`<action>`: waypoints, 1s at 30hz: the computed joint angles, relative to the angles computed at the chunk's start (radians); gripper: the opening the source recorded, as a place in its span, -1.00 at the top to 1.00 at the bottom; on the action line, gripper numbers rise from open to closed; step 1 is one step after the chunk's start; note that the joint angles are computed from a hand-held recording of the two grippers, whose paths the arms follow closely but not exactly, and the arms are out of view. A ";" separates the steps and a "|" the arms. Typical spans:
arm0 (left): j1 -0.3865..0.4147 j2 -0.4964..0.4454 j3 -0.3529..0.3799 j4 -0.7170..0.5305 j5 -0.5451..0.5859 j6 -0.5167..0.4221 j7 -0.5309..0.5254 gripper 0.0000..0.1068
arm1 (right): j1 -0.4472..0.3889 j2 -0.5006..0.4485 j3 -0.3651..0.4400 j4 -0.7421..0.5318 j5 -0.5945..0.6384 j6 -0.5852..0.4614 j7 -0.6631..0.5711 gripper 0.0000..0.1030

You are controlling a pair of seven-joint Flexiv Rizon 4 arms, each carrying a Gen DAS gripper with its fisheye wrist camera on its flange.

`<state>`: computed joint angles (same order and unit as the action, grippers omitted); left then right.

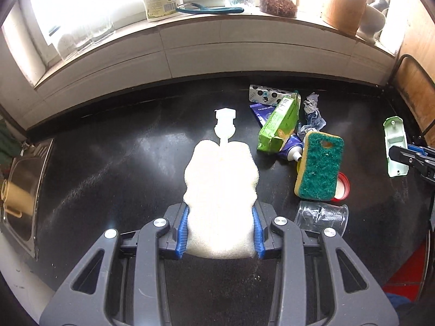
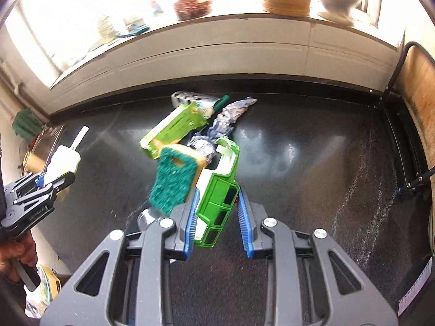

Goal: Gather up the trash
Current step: 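Carry the white foam and green plastic piece in both tools over the bin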

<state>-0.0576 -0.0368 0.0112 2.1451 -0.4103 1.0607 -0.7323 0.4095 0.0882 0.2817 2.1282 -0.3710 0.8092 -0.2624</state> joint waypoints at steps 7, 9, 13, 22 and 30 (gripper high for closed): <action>0.015 0.065 0.033 0.053 0.007 0.000 -0.019 0.32 | 0.026 -0.019 0.009 -0.037 -0.003 0.005 -0.047 0.46; 0.025 0.083 0.047 0.071 -0.001 0.008 -0.025 0.32 | 0.037 -0.042 0.007 -0.065 -0.002 0.014 -0.078 0.46; 0.055 0.110 0.075 0.095 0.005 0.012 -0.057 0.32 | 0.074 -0.134 0.002 -0.161 0.009 0.044 -0.176 0.46; 0.225 0.157 0.185 0.160 0.096 0.027 -0.173 0.32 | 0.201 -0.449 0.027 -0.528 0.131 0.057 -0.520 0.46; 0.414 0.166 0.277 0.206 0.192 0.034 -0.265 0.32 | 0.349 -0.781 0.082 -1.013 0.257 -0.117 -0.854 0.45</action>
